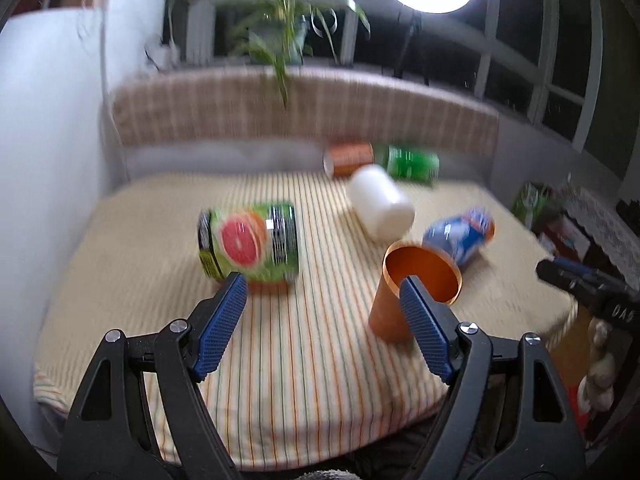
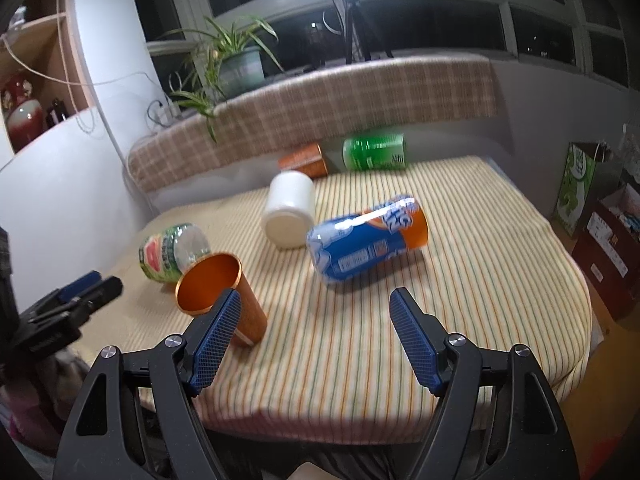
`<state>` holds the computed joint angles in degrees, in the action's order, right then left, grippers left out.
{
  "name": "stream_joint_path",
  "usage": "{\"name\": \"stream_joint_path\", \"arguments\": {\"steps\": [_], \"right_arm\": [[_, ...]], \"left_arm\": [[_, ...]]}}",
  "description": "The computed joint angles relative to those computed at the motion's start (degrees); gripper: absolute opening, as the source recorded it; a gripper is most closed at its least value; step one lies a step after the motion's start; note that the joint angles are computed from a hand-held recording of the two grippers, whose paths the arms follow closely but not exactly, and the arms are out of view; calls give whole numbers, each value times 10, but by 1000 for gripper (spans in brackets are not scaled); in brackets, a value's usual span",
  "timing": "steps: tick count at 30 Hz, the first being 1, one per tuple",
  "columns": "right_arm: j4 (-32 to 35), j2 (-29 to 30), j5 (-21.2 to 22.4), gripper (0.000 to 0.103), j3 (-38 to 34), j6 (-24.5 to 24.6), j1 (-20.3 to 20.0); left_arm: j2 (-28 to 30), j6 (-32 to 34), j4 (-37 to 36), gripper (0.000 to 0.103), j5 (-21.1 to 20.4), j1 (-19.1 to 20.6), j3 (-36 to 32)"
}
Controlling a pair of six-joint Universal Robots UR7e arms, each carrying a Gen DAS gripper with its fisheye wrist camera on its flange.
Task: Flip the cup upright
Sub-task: 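Open the right gripper and withdraw it from the cup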
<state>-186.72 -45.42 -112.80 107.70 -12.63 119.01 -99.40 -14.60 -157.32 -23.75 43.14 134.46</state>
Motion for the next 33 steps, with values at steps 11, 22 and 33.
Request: {"name": "stream_joint_path", "arguments": {"steps": [11,22,33], "right_arm": [[-128,31,-29,86,-2,-57,23],[-166,47,-46,93,-8,-80,31],[-155,47,-44,93,-6,-78,30]], "left_arm": [[95,253,-378,102,95,-58,16],[90,227,-368,102,113,-64,21],[87,217,-356,102,121,-59,22]]}}
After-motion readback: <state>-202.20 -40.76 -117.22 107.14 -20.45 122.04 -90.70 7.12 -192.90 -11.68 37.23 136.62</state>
